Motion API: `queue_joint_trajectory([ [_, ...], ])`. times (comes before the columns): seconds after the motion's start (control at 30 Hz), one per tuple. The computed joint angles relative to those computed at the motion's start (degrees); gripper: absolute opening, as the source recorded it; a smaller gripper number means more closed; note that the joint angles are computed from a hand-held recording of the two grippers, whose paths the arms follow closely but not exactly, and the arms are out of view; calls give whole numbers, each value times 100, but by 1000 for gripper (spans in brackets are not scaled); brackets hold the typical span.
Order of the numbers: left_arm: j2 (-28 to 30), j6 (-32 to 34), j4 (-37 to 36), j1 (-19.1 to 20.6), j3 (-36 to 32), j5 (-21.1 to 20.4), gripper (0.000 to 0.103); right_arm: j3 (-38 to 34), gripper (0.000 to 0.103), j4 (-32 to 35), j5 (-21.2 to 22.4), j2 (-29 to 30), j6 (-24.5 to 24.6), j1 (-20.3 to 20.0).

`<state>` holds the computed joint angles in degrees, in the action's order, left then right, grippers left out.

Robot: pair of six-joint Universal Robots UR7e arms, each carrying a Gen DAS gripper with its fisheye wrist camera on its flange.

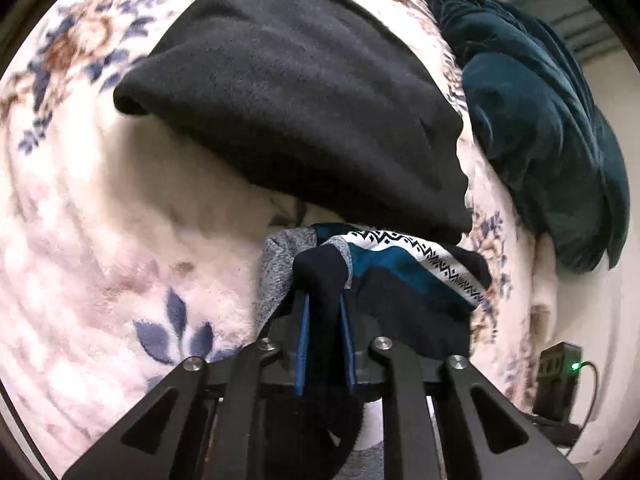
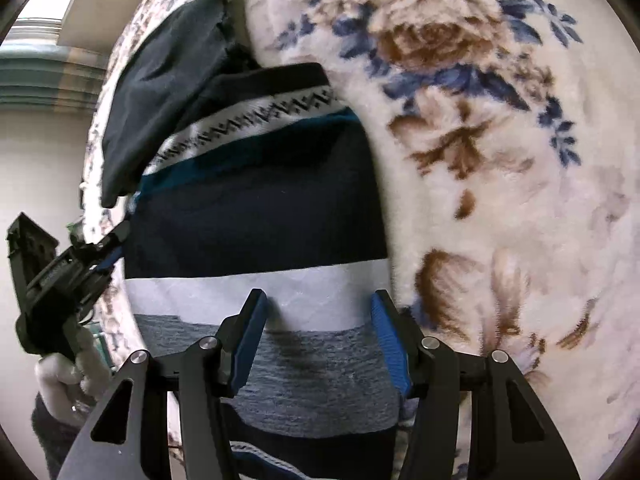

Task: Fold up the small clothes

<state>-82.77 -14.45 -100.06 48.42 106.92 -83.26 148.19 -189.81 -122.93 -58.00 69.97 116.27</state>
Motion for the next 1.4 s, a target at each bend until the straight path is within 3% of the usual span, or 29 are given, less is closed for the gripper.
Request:
queue_joint_trajectory([
  [0.1,-123,217,-132,-168,37,251,5,-4,57,-294,41,206,77,-24],
  [0.2,-118,348,-64,-307,6,672,5,-12,20,-496,-146,349,95,108],
  [0.27,-85,382,38,-349,-9,891,5,-66,11,-24,-422,207,402,268],
  [0.33,-120,758,52,-550,82,1407,5,-91,9,461,-657,16,657,401],
  [0.37,-106,894,95,-575,45,1455,5,-98,8,625,-715,-60,754,445],
  [0.5,-96,306,451,-245,-293,859,9,-170,8,1007,-695,-203,749,477],
  [0.57,-285,113,560,1,-300,176,14,-121,8,848,-591,-234,634,412],
  [0.6,-388,-28,605,136,-260,-221,26,-71,9,691,-525,-232,628,378],
  [0.63,-523,-248,643,263,-131,-651,45,-48,9,583,-468,-227,628,348],
  [0.7,-674,-416,648,351,132,-1024,61,144,10,162,-294,-233,619,235],
  [0.8,-723,-314,614,262,511,-872,61,301,16,-224,-105,-114,582,118],
  [0.87,-855,-242,220,77,832,-748,57,305,16,-360,-80,29,604,104],
  [0.9,-896,-123,102,38,889,-812,38,281,16,-348,-66,65,591,94],
  [0.93,-900,30,-21,-8,920,-972,18,250,16,-318,-72,89,598,90],
  [1.0,-861,266,-208,175,882,-1724,18,166,17,-209,-96,113,597,105],
  [1.07,-735,148,-514,626,955,-2729,18,90,17,-95,-112,139,612,126],
  [1.1,-629,-158,-475,924,930,-2917,19,84,17,-83,-100,130,577,126],
  [1.17,-504,-525,-350,1272,858,-2574,23,52,16,-10,-92,108,532,116],
  [1.23,-521,-553,-146,1258,649,-2162,31,128,17,-45,-58,43,515,101],
  [1.33,-665,-284,64,837,427,-1447,51,248,17,-328,49,20,515,87],
  [1.4,-737,-345,158,686,390,-1335,52,226,17,-13,10,-144,599,173],
])
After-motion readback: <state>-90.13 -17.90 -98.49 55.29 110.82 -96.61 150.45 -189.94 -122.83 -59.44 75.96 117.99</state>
